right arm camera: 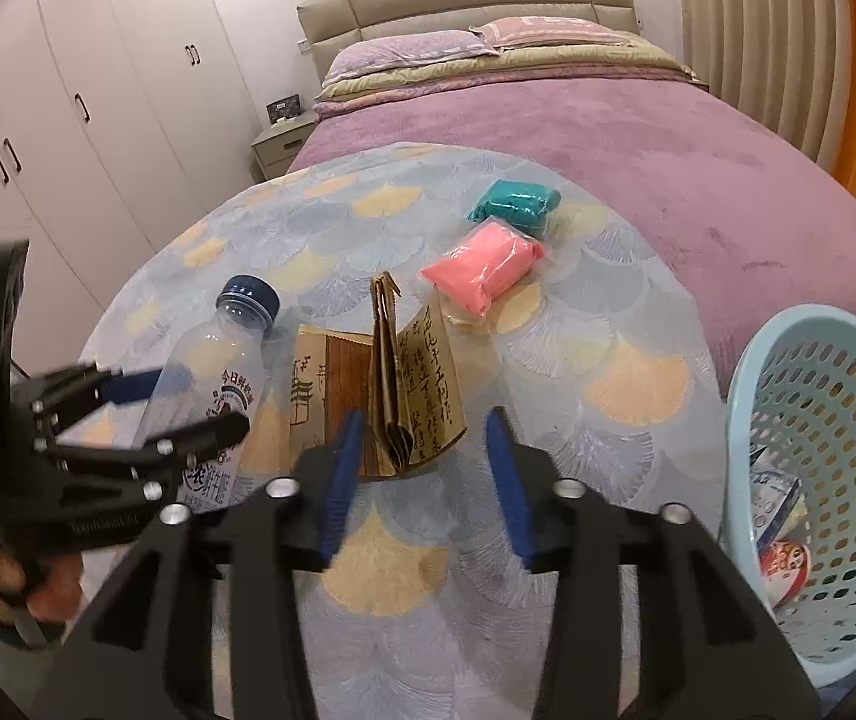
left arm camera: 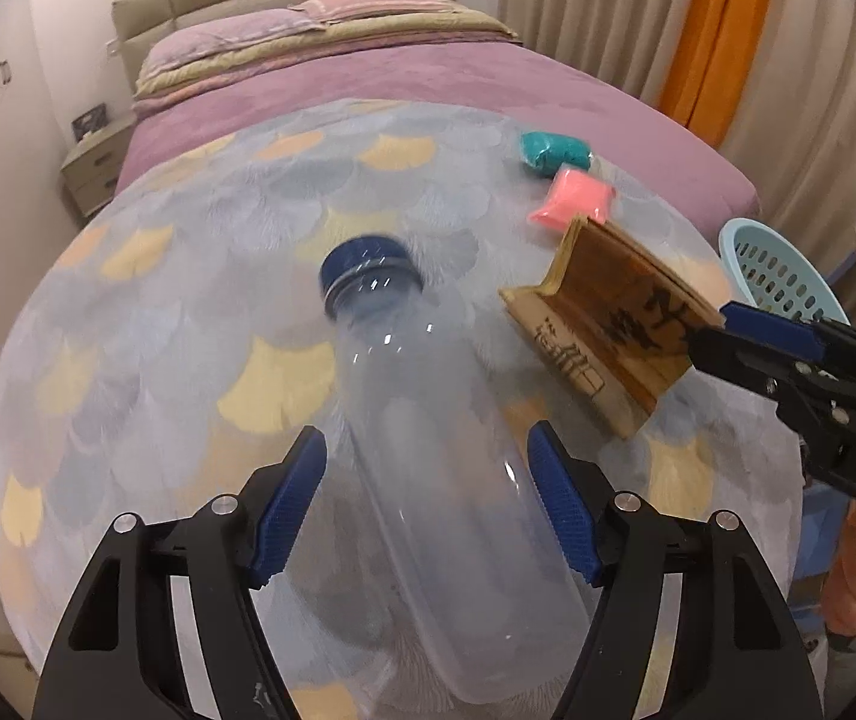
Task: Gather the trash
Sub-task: 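Grasp the clear plastic bottle with the left tool while the right tool grasps the brown paper packet, then carry the bottle and paper packet over the basket and release both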
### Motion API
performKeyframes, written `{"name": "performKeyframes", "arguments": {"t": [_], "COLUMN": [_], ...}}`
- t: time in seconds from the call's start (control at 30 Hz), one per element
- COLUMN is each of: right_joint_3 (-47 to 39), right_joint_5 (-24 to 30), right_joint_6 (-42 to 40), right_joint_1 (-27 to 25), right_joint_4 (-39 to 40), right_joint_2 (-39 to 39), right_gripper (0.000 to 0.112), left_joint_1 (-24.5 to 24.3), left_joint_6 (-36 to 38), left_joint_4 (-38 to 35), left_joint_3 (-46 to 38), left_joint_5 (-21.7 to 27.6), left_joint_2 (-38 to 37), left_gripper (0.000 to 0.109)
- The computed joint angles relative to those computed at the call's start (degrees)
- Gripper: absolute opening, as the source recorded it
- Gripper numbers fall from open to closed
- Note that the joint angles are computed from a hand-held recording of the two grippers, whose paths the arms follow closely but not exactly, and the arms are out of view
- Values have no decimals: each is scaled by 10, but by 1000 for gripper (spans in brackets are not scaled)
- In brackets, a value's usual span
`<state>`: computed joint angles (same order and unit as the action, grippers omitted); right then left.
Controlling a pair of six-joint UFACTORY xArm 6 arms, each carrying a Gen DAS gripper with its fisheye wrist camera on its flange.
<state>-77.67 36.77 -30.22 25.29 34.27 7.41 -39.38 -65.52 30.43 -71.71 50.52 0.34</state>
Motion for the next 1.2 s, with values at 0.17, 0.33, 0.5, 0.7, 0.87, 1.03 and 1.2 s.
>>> {"name": "performKeyframes", "arguments": {"t": [0.17,0.33,0.5,0.7,0.87,1.03,1.2], "right_joint_3": [-19,-43,-65,-65,-50,-25,-5], "right_joint_5": [15,24,39,37,15,-22,-56], "right_joint_6": [5,16,18,8,3,-6,-20], "right_joint_1": [-1,2,4,10,14,17,11], "right_joint_4": [14,14,23,26,23,21,26], "right_joint_2": [18,40,58,57,41,9,-20], "right_gripper": [45,46,46,27,8,6,6], "left_joint_1": [-3,1,3,2,2,-2,-11], "left_joint_6": [-33,-49,-56,-82,-98,-106,-96], "left_joint_4": [3,-3,-6,15,33,61,86], "left_joint_3": [20,34,41,46,49,37,-4], "left_joint_5": [-5,-21,-36,-45,-52,-55,-48], "left_joint_2": [-11,-18,-20,-24,-33,-36,-19], "left_gripper": [67,57,45,45,45,44,44]}}
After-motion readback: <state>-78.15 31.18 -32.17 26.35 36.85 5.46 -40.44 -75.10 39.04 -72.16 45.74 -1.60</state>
